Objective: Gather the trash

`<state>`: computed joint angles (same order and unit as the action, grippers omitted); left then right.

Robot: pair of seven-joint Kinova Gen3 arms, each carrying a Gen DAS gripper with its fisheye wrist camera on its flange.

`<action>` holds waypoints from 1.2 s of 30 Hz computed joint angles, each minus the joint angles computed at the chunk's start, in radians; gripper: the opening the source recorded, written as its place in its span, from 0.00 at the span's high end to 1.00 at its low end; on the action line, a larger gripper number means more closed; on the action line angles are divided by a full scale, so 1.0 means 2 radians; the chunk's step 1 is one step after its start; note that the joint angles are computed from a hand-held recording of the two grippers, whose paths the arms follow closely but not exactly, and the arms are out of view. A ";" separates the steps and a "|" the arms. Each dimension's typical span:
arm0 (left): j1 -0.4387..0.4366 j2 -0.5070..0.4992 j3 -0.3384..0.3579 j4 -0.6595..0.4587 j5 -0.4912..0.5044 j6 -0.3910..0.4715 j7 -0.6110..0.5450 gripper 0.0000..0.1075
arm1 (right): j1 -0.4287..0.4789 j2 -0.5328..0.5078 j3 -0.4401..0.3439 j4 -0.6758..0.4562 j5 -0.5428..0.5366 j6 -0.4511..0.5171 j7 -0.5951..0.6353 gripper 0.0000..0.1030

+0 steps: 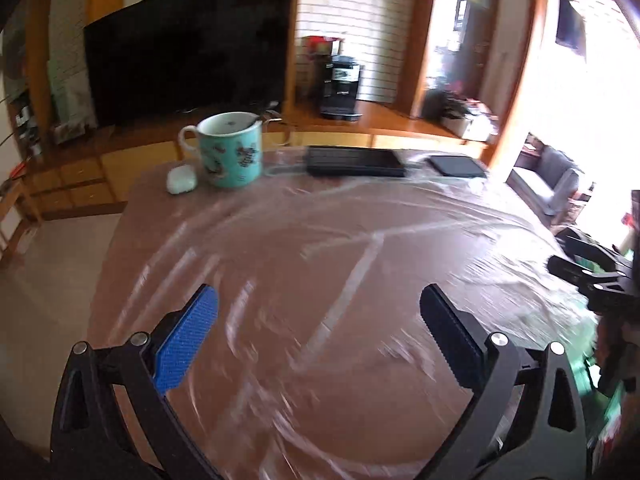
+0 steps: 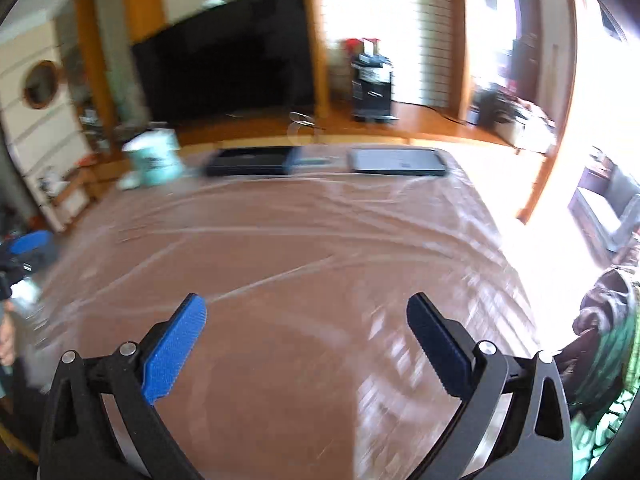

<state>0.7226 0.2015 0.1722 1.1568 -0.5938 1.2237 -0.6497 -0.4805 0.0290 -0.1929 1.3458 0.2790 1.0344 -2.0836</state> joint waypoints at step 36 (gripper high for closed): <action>-0.048 0.117 -0.075 -0.096 0.067 0.051 -0.040 0.06 | 0.000 0.137 0.070 -0.105 0.010 0.060 0.000 0.04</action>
